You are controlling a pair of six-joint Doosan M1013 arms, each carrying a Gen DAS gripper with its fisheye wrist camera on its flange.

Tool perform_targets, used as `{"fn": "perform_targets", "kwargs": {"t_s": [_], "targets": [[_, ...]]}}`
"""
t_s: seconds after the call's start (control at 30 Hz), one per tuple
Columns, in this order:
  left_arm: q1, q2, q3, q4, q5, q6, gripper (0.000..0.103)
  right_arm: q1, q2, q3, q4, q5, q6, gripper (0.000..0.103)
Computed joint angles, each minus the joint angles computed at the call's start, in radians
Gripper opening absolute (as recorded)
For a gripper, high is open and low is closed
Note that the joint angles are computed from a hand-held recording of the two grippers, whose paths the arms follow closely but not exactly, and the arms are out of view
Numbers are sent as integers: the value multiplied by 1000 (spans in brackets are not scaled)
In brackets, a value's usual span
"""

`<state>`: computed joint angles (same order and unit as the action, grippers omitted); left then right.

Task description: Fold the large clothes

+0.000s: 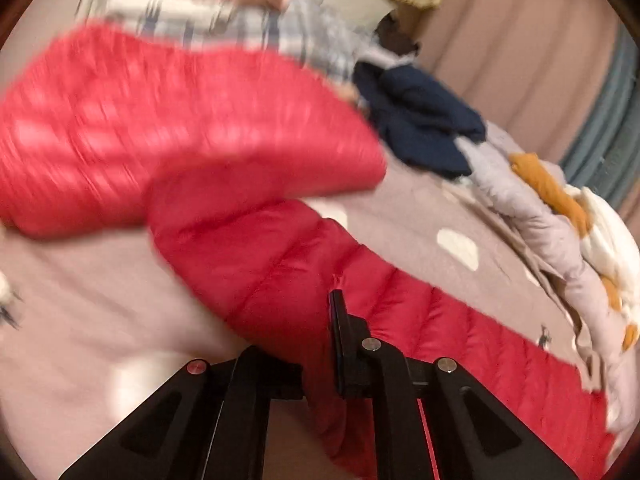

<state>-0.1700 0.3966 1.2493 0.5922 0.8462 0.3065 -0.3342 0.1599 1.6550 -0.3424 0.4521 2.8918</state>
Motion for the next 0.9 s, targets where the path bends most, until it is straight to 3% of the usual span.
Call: {"fn": "perform_targets", "kwargs": {"t_s": [0.17,0.3,0.5,0.57,0.63,0.7,0.73,0.77,0.83,0.9], "targets": [[-18,-72,53,129,24,-76,10,82,-5,-93,-175,78,-32,9],[-42,-91,63,163,61,-44,10,189,13,-193,-152,62,-208,9],[-56,-89,49,152,44,-5,10,363,68,-302,140,23,-668,9],[-62,-96,52,158,47,4,10,405,80,-308,306,-3,-825,9],[-63,-102,56,160,31,22,10,449,104,-331,430,24,-978,13],[-60,-107,60,149,22,36,10,485,133,-372,412,97,-1027,19],[-57,-110,62,136,12,44,10,491,135,-372,420,103,-1055,28],[-52,-114,65,121,-1,52,10,497,133,-366,437,98,-1093,45],[-50,-121,71,110,-17,48,10,492,119,-350,456,69,-1120,70],[-49,-125,76,112,-28,36,10,472,86,-318,519,49,-1164,77]]}}
